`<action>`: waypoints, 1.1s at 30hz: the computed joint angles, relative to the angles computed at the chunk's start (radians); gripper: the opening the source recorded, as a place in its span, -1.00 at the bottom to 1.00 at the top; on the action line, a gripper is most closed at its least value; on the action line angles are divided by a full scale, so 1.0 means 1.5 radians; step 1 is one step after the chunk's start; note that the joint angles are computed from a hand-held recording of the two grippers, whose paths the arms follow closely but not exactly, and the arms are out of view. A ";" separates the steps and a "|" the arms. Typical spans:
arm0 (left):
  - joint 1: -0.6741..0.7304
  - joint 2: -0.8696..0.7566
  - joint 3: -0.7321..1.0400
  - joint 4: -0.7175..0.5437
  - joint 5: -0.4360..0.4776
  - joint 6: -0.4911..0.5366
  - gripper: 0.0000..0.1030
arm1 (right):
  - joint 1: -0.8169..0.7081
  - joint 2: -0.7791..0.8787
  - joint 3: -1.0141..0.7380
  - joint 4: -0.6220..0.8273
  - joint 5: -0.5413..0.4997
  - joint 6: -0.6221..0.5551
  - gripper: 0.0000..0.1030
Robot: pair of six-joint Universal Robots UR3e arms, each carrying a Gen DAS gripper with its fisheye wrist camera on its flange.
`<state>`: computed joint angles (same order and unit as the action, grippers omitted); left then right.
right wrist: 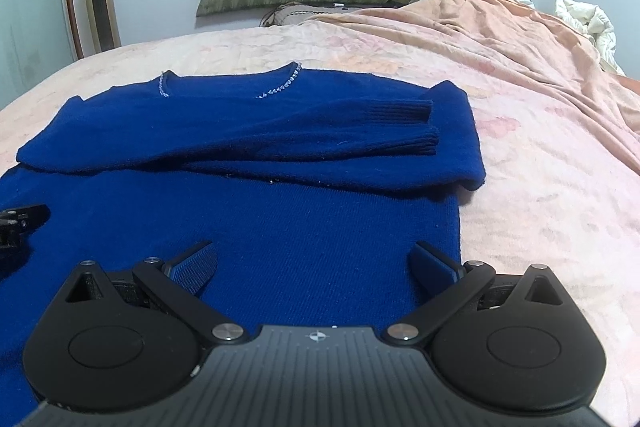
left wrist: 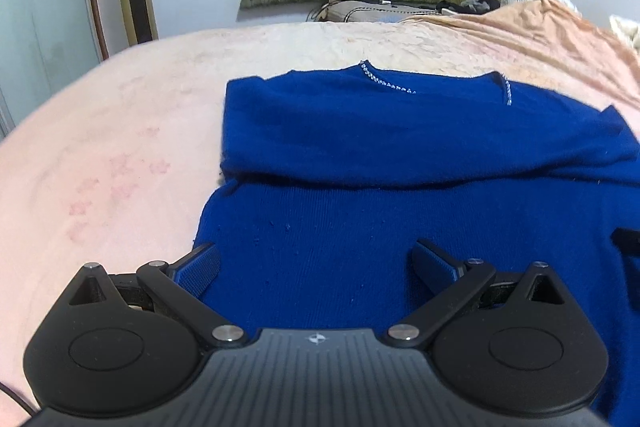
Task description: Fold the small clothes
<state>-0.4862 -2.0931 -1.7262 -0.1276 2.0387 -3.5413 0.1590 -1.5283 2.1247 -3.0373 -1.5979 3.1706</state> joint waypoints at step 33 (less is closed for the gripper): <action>0.026 0.281 -0.294 0.001 -0.038 -0.032 1.00 | 0.002 -0.007 0.003 0.007 -0.004 -0.003 0.98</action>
